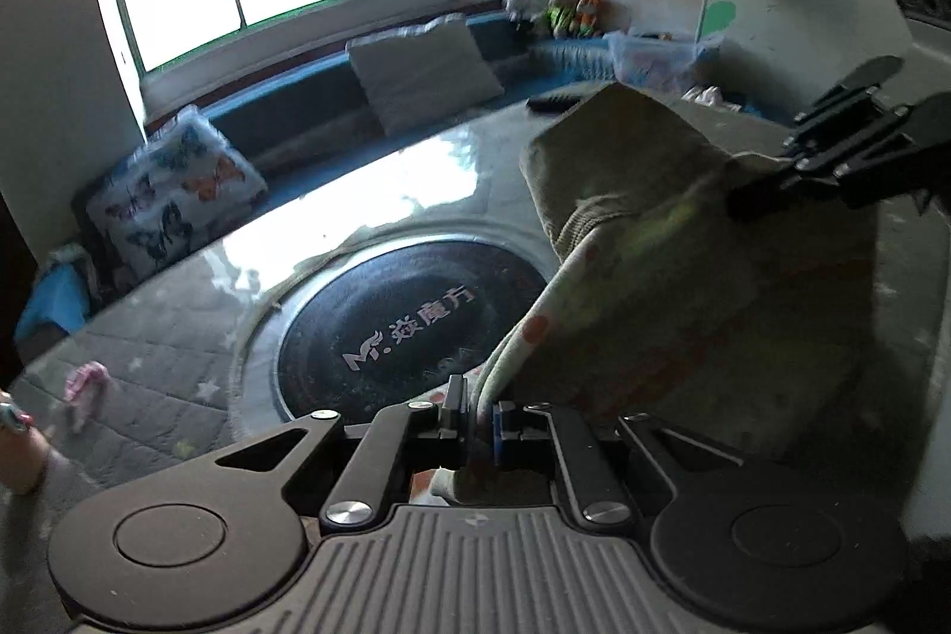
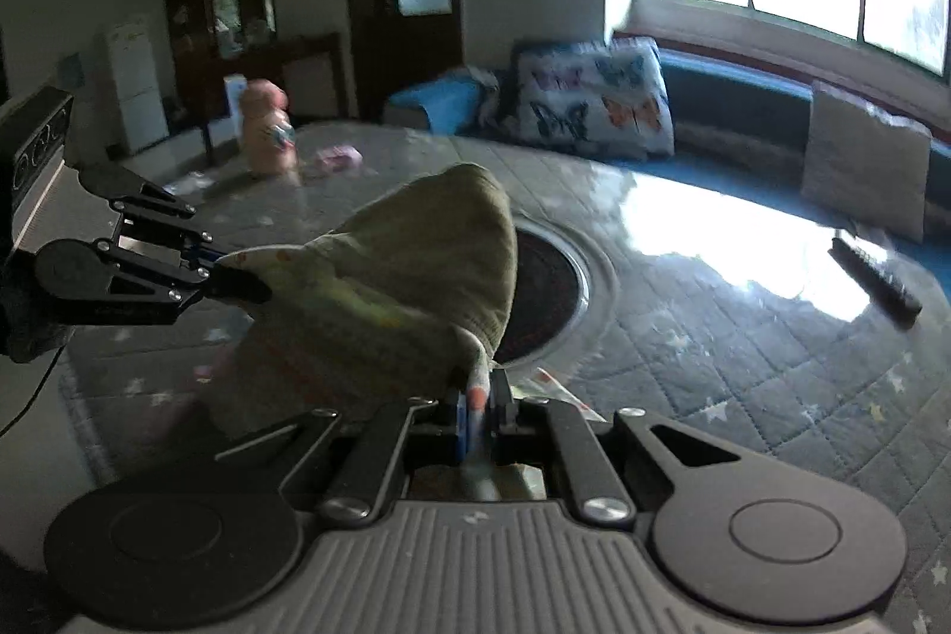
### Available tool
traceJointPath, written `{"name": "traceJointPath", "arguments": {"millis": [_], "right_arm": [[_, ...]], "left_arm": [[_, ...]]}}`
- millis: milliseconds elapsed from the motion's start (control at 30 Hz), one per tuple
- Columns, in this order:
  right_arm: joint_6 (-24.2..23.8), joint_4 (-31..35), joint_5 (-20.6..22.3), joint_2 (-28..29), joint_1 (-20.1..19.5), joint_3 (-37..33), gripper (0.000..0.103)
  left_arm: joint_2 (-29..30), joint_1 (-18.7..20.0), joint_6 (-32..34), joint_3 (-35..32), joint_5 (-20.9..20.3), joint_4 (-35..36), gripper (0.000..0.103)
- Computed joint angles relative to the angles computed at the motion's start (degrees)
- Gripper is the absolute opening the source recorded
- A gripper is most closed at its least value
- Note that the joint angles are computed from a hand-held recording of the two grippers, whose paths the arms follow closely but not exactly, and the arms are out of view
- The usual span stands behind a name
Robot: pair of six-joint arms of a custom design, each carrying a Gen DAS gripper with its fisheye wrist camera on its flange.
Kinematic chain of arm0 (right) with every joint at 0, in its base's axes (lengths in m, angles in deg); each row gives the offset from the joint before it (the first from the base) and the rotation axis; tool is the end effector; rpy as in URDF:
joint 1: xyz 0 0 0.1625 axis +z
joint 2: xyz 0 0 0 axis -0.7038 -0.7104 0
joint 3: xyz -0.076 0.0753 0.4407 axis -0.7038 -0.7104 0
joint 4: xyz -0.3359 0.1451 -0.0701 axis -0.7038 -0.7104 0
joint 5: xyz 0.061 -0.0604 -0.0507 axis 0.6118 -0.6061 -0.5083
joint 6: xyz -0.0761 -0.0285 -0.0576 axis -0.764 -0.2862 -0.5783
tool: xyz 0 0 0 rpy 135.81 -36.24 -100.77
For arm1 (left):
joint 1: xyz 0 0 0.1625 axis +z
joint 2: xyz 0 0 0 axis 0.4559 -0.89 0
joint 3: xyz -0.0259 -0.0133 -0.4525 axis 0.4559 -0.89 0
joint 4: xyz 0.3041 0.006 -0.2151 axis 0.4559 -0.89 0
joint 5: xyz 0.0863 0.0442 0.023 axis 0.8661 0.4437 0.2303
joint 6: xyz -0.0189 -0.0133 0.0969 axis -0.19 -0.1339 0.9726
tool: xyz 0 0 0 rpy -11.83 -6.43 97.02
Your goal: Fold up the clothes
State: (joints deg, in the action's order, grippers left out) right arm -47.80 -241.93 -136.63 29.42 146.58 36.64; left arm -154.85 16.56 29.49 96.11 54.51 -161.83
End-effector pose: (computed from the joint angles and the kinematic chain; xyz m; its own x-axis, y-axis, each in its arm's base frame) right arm 0.2291 -0.4805 0.1094 -0.4474 -0.8016 0.3964 -0.8942 0.3935 -0.2136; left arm -0.0834 -0.3787 0.2357 -0.5560 0.2264 -0.7998 0.7331 0.5870 -0.3435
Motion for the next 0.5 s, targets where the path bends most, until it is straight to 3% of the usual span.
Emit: {"name": "traceJointPath", "arguments": {"millis": [167, 267, 333, 433, 500], "right_arm": [[1.93, -1.55, -3.6, 6.34, -0.8, -5.31, 0.006], [3.74, -3.62, -6.05, 10.03, -1.45, -7.67, 0.009], [5.12, -5.02, -6.94, 11.66, -2.02, -8.59, 0.017], [5.31, -8.89, -6.38, 11.77, -2.76, -7.65, 0.028], [5.15, -12.27, -5.57, 11.26, -3.26, -6.57, 0.042]], "left_arm": [[7.0, 8.46, 4.47, -6.37, -2.9, -5.44, 0.012], [10.43, 10.77, 4.9, -8.09, -2.06, -8.78, 0.016], [12.56, 11.25, 5.43, -8.56, -0.25, -11.43, 0.028], [13.37, 11.32, 4.64, -8.49, 1.64, -13.29, 0.035], [13.01, 11.11, 3.47, -8.12, 2.62, -13.68, 0.039]]}}
